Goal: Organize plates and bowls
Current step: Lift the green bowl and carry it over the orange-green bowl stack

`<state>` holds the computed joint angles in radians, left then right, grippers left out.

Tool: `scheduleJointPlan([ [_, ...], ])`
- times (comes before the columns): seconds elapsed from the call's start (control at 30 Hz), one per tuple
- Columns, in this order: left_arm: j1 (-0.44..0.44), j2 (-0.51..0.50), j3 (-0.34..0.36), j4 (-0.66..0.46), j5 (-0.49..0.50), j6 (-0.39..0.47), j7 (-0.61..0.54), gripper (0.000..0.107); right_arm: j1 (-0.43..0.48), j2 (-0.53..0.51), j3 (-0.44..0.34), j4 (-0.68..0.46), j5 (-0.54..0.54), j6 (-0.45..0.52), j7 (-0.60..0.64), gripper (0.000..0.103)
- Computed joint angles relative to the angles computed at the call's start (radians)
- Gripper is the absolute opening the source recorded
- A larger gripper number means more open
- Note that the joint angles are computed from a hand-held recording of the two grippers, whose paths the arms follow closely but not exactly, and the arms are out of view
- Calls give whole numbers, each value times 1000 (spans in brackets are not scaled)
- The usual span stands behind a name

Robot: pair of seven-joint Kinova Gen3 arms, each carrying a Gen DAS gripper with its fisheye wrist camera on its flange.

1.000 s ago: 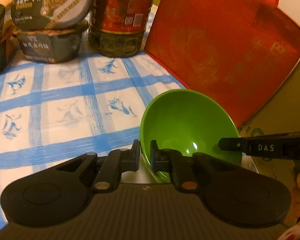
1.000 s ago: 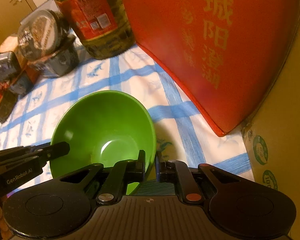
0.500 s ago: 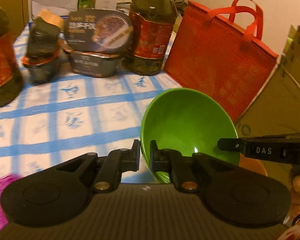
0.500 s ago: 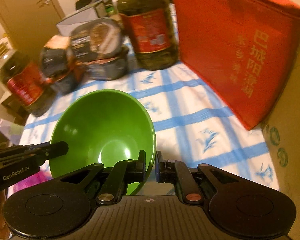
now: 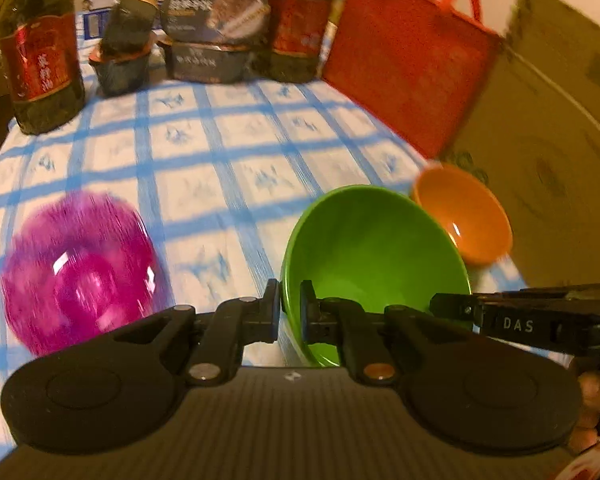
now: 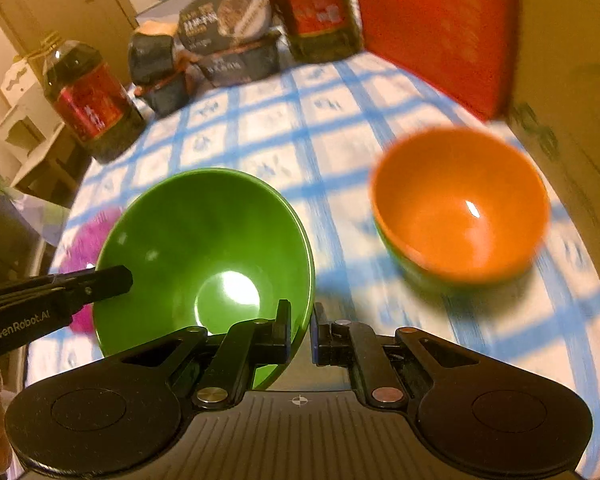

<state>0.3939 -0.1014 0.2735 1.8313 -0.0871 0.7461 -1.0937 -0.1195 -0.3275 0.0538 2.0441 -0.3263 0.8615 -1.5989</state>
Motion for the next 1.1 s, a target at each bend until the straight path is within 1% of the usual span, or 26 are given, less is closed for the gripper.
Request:
scheduleJointPlan([
  [0.13,30,-25,39,50,13,-12,48,8,29,-97,20,80,12,40,-30,9],
  [0.23,56,-32,60,73,36,-27,77,8,39,-153,62,117,26,82,-15,9],
  [0.33,81,-21,88,78,30,-40,111,8,61,-199,107,139,43,124,3,9],
  [0.47,118,6,111,73,15,-63,162,8,102,-257,131,154,89,161,16,9],
  [0.57,147,27,119,60,-18,-69,198,8,117,-274,155,160,103,176,23,9],
  [0.83,196,49,100,42,-42,-61,228,8,133,-290,193,148,114,192,50,9],
  [1.1,201,51,80,33,-6,-60,192,8,144,-307,184,135,123,205,50,9],
])
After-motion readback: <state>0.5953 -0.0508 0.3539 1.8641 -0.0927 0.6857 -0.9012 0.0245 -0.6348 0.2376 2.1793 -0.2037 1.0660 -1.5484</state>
